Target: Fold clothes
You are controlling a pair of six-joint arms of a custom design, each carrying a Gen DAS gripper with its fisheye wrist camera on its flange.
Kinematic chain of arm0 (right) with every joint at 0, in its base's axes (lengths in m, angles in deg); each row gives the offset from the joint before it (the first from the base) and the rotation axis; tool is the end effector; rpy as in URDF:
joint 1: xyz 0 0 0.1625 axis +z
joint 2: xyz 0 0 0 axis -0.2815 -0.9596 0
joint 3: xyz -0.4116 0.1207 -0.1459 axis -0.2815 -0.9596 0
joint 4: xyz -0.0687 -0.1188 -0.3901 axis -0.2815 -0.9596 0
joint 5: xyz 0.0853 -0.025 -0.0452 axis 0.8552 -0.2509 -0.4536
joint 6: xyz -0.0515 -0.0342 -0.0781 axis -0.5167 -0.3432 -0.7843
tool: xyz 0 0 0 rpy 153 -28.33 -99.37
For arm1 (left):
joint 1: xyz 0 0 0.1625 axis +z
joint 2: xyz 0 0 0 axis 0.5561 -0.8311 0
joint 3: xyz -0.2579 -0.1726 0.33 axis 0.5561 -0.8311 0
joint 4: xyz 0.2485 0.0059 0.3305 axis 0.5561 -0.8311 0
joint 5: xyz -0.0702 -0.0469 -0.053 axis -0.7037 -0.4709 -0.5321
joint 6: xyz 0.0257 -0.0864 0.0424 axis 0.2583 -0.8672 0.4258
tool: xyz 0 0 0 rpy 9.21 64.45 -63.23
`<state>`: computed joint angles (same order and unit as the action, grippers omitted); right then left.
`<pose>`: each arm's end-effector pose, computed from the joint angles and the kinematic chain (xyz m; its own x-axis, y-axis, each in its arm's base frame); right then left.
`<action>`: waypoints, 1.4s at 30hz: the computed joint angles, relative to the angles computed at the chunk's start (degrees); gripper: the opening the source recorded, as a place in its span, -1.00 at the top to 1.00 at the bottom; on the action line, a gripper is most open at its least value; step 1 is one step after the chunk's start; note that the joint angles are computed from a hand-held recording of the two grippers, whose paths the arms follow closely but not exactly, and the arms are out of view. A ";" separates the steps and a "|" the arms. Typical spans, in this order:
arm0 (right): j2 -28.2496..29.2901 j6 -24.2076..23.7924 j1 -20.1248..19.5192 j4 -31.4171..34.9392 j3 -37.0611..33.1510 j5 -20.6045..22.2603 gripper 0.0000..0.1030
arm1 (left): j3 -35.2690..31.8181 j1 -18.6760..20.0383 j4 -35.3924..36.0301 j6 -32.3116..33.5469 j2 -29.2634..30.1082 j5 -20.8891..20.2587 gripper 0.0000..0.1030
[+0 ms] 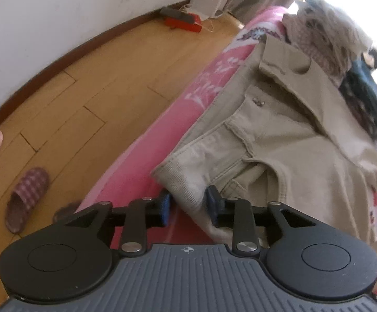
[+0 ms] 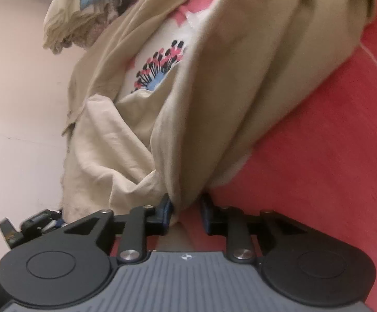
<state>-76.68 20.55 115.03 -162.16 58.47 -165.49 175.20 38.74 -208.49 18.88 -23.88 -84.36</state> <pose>0.1877 -0.5040 0.1457 -0.9284 0.3709 -0.0230 0.3309 0.7968 -0.5055 -0.0026 -0.6464 0.3697 -0.8869 -0.1839 -0.4238 0.0780 0.8445 -0.5298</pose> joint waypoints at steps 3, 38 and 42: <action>-1.81 -0.39 0.94 -0.02 1.10 -2.30 0.11 | 0.05 -0.96 0.65 0.67 -1.08 1.08 0.15; 7.08 -55.48 3.39 -21.88 -17.38 -37.81 0.05 | -10.81 -13.13 5.93 32.58 22.63 -31.11 -0.02; 9.02 -60.46 0.48 -22.80 -19.26 -39.94 0.89 | -8.93 -13.61 8.45 33.94 22.48 -32.50 -0.02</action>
<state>-67.66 -39.91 115.51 -184.96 39.21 -205.44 166.27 25.13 -200.04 52.81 -1.40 -116.86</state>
